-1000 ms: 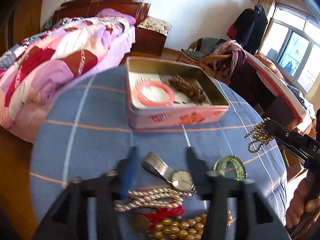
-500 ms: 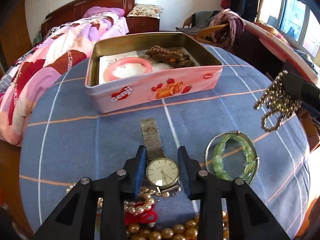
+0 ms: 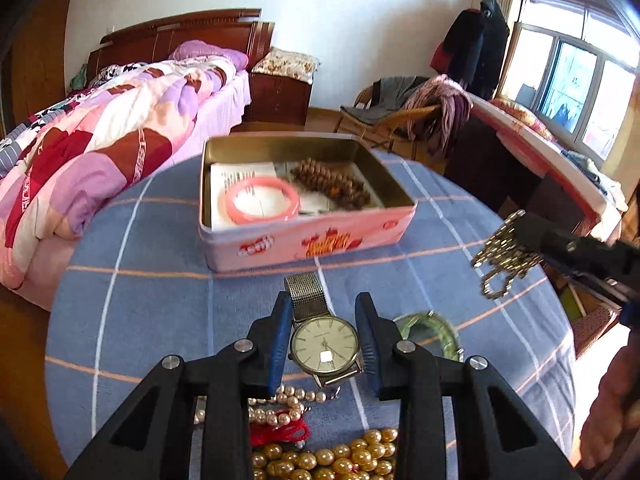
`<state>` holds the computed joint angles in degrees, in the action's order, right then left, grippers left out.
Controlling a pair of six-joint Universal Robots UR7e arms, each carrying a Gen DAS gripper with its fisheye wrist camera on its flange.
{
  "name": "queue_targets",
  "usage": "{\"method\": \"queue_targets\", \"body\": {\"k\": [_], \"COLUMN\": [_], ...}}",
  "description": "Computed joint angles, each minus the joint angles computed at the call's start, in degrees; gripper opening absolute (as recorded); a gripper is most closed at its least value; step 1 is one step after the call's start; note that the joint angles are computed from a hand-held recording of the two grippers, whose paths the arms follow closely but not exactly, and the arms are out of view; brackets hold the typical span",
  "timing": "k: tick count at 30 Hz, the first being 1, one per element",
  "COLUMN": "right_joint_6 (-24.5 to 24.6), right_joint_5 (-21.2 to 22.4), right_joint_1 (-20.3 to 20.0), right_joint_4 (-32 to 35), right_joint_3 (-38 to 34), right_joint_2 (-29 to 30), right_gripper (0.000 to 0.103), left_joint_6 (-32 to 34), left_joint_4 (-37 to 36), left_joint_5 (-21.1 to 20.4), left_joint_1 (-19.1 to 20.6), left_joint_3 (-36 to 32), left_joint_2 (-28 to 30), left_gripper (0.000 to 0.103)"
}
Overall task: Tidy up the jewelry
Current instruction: 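Lower the watch into the tin with the left tool while the right tool drops the silver chain in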
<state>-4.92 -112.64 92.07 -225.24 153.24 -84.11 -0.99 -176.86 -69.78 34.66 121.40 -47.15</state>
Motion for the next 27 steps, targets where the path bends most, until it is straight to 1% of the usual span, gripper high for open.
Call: {"method": "queue_targets", "body": {"k": [6,8,12,14,16,19,22,27], "right_joint_6": [-1.46,-2.17,-3.52,-4.48,-5.31,-5.06,-5.24,-4.91], "right_joint_5": [0.77,1.05,2.97,4.20,4.28,5.48,5.63,5.77], "right_joint_1": [0.85,1.21,0.83,0.13,-0.57,-2.12,-3.63,-5.83], "right_joint_4": [1.87,2.29,2.92,2.91,2.95,3.80,4.75,7.94], "right_joint_3": [-2.96,-4.83,-8.63,-10.35,-12.38,-13.99,-14.97,-15.66], "right_joint_2": [-0.69,-0.25,1.39,2.80,5.18,7.45,9.06,9.69], "right_gripper": [0.014,0.014,0.014,0.014,0.014,0.014,0.014,0.014], "left_joint_6": [2.52,3.40,5.52,6.15,6.41,6.40,6.51,6.49], "left_joint_4": [-2.78,-3.65,-4.35,-4.56,-4.66,-4.29,-2.96,-1.56], "left_joint_5": [-0.05,0.36,1.53,1.67,2.16,2.72,3.03,4.20], "left_joint_1": [-0.05,0.15,1.18,2.02,2.72,3.67,4.52,5.43], "left_joint_3": [-2.85,-4.86,-9.92,-12.39,-14.16,-16.47,-18.85,-20.96], "left_joint_2": [-0.22,0.62,3.80,5.95,7.78,10.06,12.02,14.26], "left_gripper": [0.033,0.033,0.033,0.033,0.033,0.033,0.033,0.033]}}
